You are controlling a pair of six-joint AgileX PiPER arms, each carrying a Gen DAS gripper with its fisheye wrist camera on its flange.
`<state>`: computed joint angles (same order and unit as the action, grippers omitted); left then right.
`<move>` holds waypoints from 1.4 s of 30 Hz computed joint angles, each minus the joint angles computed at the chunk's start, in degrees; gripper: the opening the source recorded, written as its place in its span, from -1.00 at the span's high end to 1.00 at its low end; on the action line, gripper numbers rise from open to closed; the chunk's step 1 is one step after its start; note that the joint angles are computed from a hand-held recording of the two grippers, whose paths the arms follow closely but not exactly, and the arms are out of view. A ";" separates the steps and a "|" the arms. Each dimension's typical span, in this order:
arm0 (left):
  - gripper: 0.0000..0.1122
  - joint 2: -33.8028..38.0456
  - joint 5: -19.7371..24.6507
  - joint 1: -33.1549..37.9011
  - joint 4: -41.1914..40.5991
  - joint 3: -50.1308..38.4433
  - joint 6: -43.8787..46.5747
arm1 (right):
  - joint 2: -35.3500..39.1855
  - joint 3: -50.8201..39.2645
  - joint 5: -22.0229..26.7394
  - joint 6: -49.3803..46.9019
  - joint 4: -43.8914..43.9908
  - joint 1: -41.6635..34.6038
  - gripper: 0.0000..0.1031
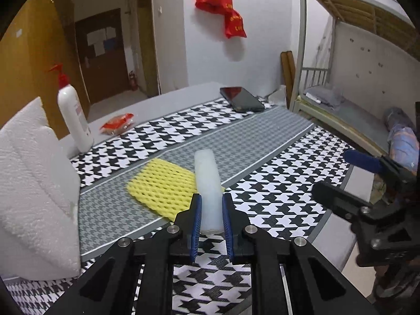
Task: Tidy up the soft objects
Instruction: 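Close the left tool on the white foam roll and lift it, then grasp the yellow mesh sponge with the right tool while the left tool holds the roll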
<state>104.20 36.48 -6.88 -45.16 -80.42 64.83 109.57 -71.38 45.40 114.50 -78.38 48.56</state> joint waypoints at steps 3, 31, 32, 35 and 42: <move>0.69 -0.98 0.39 1.30 -0.88 0.47 0.64 | 0.89 -1.75 -0.88 -1.44 0.10 -0.06 -0.99; 0.70 -0.34 -3.80 8.59 -1.22 0.85 -3.01 | 17.01 -32.05 -12.32 -48.70 31.28 -5.60 -0.99; 0.69 -0.17 -3.89 8.78 -1.23 0.82 -3.20 | 17.87 -33.69 -11.95 -51.49 33.30 -5.79 -0.99; 0.69 0.35 -4.10 8.92 -1.01 0.57 -3.96 | 20.72 -38.94 -9.55 -59.04 38.85 -6.35 -0.99; 0.69 1.43 -4.47 8.65 0.35 -0.07 -5.85 | 25.68 -48.29 -3.95 -69.60 47.35 -7.90 -0.99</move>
<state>105.62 32.01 1.77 -44.80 -80.50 58.98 135.25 -119.67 41.45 44.90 -31.03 40.66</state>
